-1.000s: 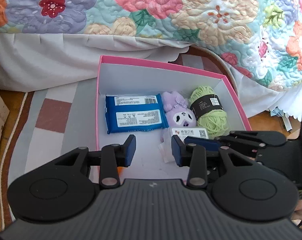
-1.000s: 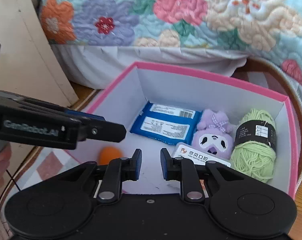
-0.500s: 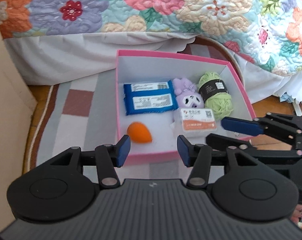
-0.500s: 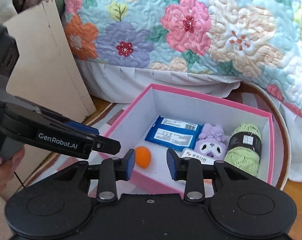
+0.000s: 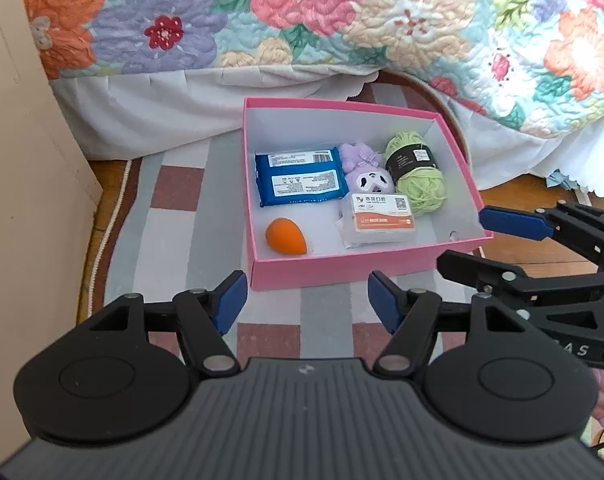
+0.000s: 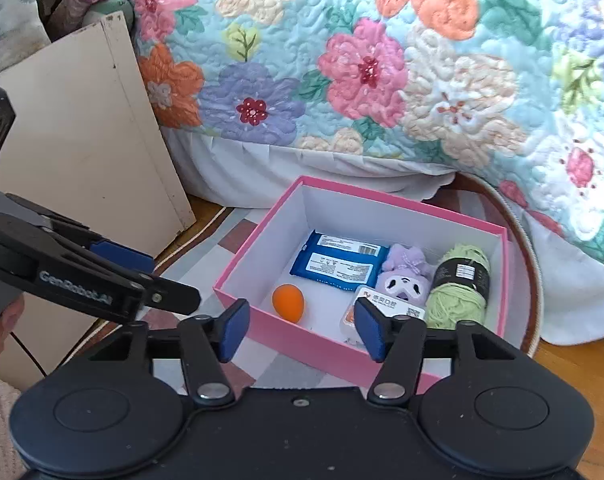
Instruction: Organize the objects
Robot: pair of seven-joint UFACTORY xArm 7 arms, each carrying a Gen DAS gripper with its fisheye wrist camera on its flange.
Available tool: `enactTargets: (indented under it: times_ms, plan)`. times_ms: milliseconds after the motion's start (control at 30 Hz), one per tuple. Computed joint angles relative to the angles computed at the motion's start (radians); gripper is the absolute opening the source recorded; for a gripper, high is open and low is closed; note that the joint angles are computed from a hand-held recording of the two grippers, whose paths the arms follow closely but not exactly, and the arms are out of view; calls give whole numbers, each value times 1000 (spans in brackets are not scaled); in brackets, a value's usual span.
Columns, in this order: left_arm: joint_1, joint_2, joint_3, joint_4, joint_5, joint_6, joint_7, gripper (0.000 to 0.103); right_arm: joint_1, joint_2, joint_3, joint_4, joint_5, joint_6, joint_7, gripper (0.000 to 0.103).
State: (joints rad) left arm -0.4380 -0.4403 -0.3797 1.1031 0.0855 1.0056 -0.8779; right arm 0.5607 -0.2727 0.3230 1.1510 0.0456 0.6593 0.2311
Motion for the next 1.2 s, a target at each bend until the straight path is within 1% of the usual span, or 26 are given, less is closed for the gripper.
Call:
enactTargets:
  times_ms: [100, 133, 200, 233, 267, 367, 467, 633, 767, 933, 1100, 1200]
  plan:
    - [10, -25, -21, 12, 37, 29, -20, 75, -7, -35, 6, -5, -12, 20, 28, 70]
    - [18, -35, -34, 14, 56, 42, -36, 76, -11, -49, 9, -11, -19, 24, 39, 72]
    - [27, -47, -49, 18, 80, 65, -50, 76, -11, -83, 12, -38, -21, 16, 46, 76]
    - [27, -55, -52, 16, 85, 70, -53, 77, -15, -107, 18, -65, -31, 0, 58, 83]
    - [25, -63, -52, 10, 82, 72, -57, 77, -22, -121, 26, -81, -42, -5, 74, 85]
    - [16, -83, -48, -4, 61, 73, -54, 77, -26, -152, 34, -110, -40, -3, 114, 86]
    - [16, -99, -72, -4, 76, 103, -53, 79, -17, -171, 28, -121, -15, 7, 133, 91]
    - [14, -129, -99, -19, 87, 109, -62, 79, -35, -203, 59, -132, -35, 20, 208, 97]
    - [17, -146, -116, -26, 86, 129, -82, 81, -26, -219, 60, -129, -31, 51, 230, 98]
    - [21, -151, -134, -20, 87, 167, -103, 92, -46, -243, 97, -135, -87, 72, 262, 100]
    - [11, -131, -141, -12, 77, 193, -109, 93, -48, -249, 108, -133, -112, 96, 281, 100]
    - [4, -119, -144, -7, 77, 201, -118, 96, -63, -258, 122, -126, -141, 121, 295, 100]
